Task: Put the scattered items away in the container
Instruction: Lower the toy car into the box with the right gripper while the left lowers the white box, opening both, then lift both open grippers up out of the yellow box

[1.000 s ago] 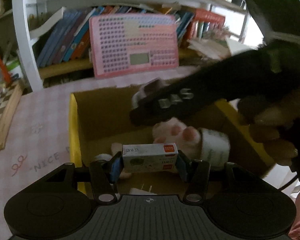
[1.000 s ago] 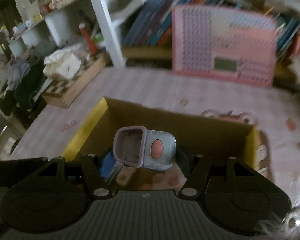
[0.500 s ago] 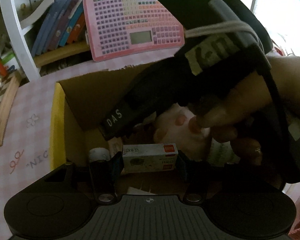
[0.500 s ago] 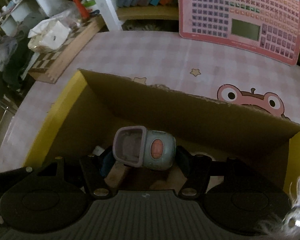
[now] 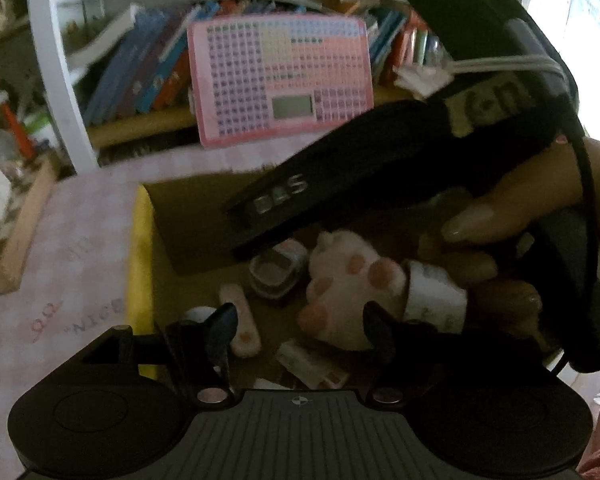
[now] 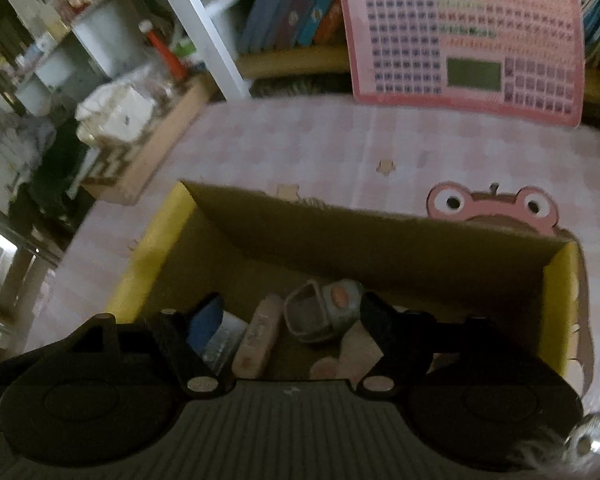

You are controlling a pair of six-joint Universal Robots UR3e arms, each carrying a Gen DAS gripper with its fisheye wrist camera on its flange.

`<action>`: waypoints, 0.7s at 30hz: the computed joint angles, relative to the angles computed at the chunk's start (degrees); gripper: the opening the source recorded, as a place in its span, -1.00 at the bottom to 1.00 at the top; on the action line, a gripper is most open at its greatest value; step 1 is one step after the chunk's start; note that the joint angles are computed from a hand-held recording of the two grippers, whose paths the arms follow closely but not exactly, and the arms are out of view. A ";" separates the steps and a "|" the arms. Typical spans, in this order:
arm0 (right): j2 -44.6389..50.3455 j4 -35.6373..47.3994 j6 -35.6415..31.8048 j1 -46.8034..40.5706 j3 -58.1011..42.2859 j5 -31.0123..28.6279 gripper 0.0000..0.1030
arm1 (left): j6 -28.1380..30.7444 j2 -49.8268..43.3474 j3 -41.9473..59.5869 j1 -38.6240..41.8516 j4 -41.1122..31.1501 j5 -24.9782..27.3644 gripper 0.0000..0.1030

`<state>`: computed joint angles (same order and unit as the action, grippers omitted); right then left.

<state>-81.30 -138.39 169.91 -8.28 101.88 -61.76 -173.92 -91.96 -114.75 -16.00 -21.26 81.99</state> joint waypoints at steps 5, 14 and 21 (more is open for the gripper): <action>-8.84 -2.45 -0.93 -3.42 6.54 3.55 0.46 | -1.34 7.47 -5.60 0.34 2.84 0.53 0.47; -29.37 -2.70 -2.22 -10.31 19.86 6.90 0.47 | -1.85 24.42 -16.52 5.12 2.89 -1.60 0.57; -52.73 3.52 -3.10 -16.90 30.73 5.69 0.47 | 0.52 45.94 -25.02 15.66 -7.25 -7.47 0.67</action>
